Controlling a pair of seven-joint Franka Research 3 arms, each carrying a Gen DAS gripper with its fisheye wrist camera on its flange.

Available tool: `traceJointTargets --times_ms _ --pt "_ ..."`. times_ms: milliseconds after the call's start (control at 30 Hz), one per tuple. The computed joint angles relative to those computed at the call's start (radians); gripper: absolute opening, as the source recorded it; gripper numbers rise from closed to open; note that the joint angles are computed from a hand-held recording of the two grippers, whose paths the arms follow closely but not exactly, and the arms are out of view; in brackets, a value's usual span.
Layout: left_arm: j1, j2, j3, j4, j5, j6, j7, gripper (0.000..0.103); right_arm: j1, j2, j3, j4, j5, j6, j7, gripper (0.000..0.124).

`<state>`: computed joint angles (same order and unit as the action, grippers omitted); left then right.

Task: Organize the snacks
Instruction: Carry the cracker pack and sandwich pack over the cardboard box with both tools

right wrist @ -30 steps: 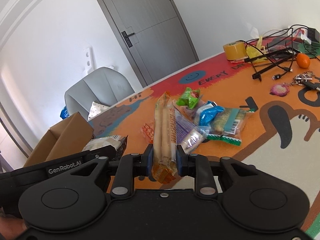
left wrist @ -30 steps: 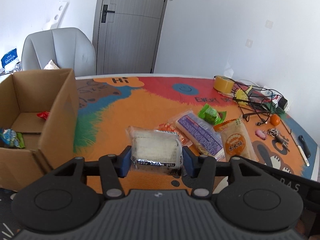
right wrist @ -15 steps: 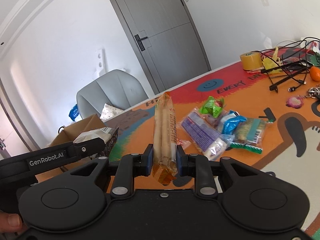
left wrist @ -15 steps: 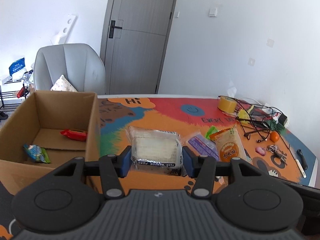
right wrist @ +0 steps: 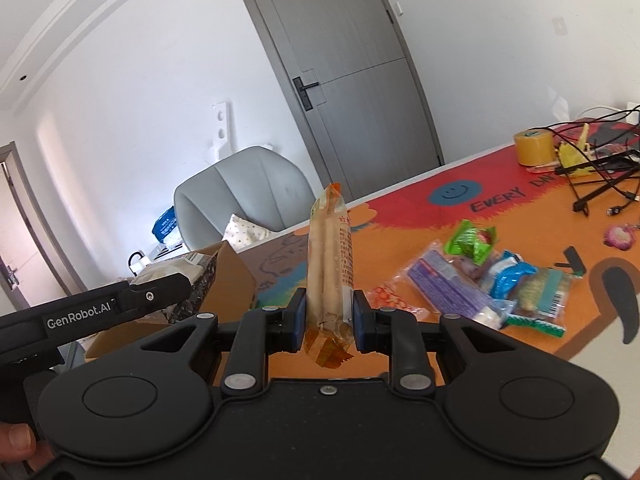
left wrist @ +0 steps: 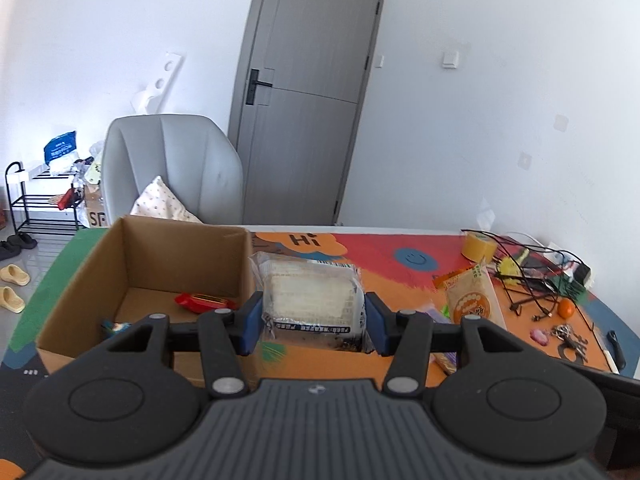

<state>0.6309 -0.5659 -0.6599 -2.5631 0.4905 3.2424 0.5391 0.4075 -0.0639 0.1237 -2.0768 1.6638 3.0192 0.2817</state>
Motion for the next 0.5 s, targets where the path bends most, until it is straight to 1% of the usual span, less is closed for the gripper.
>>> traceJointTargets --times_ms 267,333,500 --pt "0.016 -0.036 0.025 -0.026 -0.015 0.000 -0.013 0.052 0.018 0.031 0.016 0.049 0.002 0.005 -0.009 0.024" --pt "0.028 -0.048 0.027 -0.034 -0.020 0.003 -0.018 0.052 0.023 0.043 0.020 0.064 -0.010 0.010 0.006 0.024" --pt "0.036 -0.061 0.055 -0.055 -0.036 0.007 -0.016 0.052 0.038 0.070 0.033 0.096 -0.041 0.017 0.029 0.024"
